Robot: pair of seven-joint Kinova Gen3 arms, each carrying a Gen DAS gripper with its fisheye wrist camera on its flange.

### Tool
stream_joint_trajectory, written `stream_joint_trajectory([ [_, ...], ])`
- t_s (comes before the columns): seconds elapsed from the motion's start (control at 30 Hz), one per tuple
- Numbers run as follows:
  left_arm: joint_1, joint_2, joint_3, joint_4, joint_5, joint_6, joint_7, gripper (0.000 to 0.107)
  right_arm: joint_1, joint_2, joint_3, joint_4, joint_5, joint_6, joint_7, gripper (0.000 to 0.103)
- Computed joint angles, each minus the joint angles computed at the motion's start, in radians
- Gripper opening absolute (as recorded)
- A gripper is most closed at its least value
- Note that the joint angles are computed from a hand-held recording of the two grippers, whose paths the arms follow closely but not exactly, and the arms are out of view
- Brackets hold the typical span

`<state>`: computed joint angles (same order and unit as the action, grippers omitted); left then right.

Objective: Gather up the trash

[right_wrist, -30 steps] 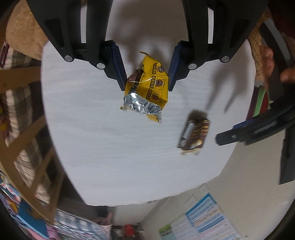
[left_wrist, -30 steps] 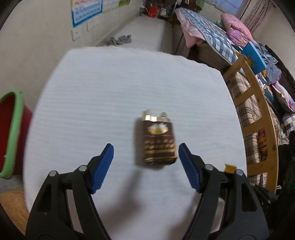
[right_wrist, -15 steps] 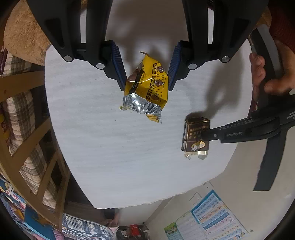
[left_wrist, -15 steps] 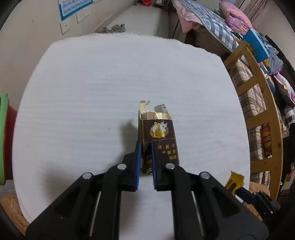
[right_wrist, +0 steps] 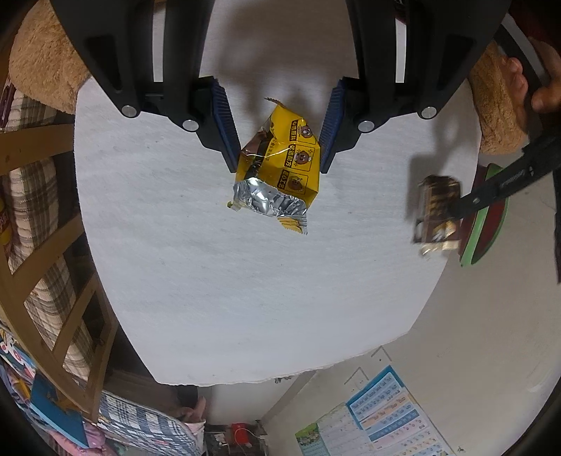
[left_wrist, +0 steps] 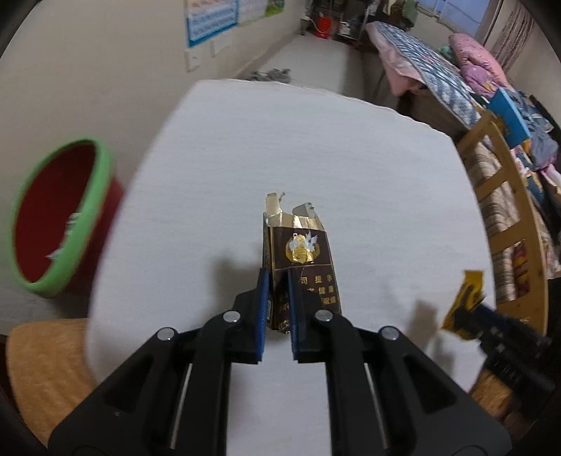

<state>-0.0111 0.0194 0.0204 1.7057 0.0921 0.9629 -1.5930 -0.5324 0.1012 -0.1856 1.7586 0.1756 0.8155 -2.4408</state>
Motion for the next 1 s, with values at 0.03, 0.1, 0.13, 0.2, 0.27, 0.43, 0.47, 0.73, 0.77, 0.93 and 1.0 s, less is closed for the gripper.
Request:
stream_joint_trajectory([
  [0.03, -0.007, -0.009, -0.007, 0.004, 0.001, 0.003, -0.007, 0.01, -0.002, 0.003, -0.002, -0.005, 0.0, 0.002, 0.002, 0.044],
  [0.1, -0.029, -0.026, -0.026, 0.008, 0.016, 0.011, -0.022, 0.01, -0.01, 0.011, -0.006, -0.019, 0.003, 0.009, 0.005, 0.044],
  [0.13, -0.036, -0.033, -0.031, 0.01, 0.017, 0.011, -0.022, 0.01, -0.015, 0.016, -0.008, -0.026, 0.005, 0.012, 0.009, 0.044],
  [0.2, -0.05, -0.051, -0.04, 0.013, 0.009, 0.009, -0.023, 0.01, -0.024, 0.026, -0.009, -0.043, 0.009, 0.021, 0.017, 0.044],
  [0.27, -0.06, -0.065, -0.045, 0.014, 0.003, 0.005, -0.028, 0.01, -0.033, 0.035, -0.01, -0.06, 0.012, 0.028, 0.024, 0.044],
  [0.43, -0.083, -0.089, -0.06, 0.019, 0.009, -0.008, -0.064, 0.01, -0.056, 0.059, -0.008, -0.101, 0.018, 0.039, 0.045, 0.044],
  [0.47, -0.085, -0.09, -0.06, 0.02, 0.005, -0.014, -0.063, 0.01, -0.063, 0.065, -0.008, -0.11, 0.022, 0.042, 0.048, 0.044],
  [0.73, -0.114, -0.097, -0.083, 0.018, 0.031, -0.027, -0.103, 0.01, -0.103, 0.112, -0.004, -0.18, 0.033, 0.074, 0.088, 0.045],
  [0.77, -0.119, -0.096, -0.087, 0.019, 0.038, -0.025, -0.109, 0.01, -0.107, 0.117, -0.002, -0.183, 0.031, 0.074, 0.089, 0.045],
  [0.93, -0.16, -0.074, -0.117, 0.03, 0.101, 0.019, -0.174, 0.02, -0.099, 0.16, 0.0, -0.198, -0.022, 0.086, 0.14, 0.045],
  [1.0, -0.173, -0.078, -0.125, 0.05, 0.115, 0.023, -0.197, 0.033, -0.104, 0.166, 0.005, -0.198, -0.03, 0.09, 0.144, 0.045],
])
